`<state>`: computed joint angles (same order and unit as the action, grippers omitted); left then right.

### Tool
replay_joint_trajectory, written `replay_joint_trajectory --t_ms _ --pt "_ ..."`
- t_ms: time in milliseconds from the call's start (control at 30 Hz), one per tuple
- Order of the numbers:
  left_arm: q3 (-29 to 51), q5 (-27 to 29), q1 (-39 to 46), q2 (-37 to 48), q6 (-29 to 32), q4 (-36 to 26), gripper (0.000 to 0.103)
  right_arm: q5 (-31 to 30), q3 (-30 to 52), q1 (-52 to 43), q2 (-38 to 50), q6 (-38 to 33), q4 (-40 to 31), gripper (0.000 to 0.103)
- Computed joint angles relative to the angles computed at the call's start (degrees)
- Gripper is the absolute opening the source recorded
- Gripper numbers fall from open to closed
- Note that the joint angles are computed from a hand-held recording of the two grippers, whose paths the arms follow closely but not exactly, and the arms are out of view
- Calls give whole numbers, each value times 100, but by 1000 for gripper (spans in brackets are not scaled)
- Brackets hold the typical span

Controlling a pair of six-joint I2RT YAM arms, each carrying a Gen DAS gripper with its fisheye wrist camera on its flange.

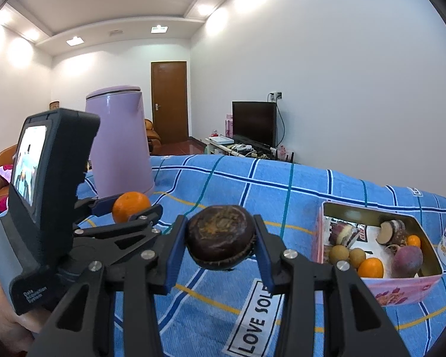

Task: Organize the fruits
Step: 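Carry the orange and water chestnut with both tools over the pink tin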

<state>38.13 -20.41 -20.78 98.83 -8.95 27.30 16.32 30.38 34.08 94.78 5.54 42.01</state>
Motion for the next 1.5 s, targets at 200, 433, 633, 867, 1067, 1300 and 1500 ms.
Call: replay_joint_trajectory --t_ms 200,433,633,867,1067,1300,1500 --pt "-73 -50 -86 -67 -3 0 50 -28 -73 -43 -36 18 30 46" --pt "-129 -38 -166 -145 -64 -96 50 -46 -97 -85 -57 9 18 46" --pt "-145 -128 -260 -177 -70 -136 49 -104 -190 -174 -109 41 34 46" --pt "-210 -240 -422 -234 -63 -157 49 -85 -368 -200 -225 -19 106 46" --pt "-220 -338 -602 -265 -96 -222 49 -58 -581 -233 -471 -36 74 46" --pt "-189 -416 -824 -276 -157 -312 49 -117 -819 -398 -712 -106 91 46" --pt "-150 -485 -1043 -280 -213 -420 49 -197 -1025 -598 -945 -155 82 46"
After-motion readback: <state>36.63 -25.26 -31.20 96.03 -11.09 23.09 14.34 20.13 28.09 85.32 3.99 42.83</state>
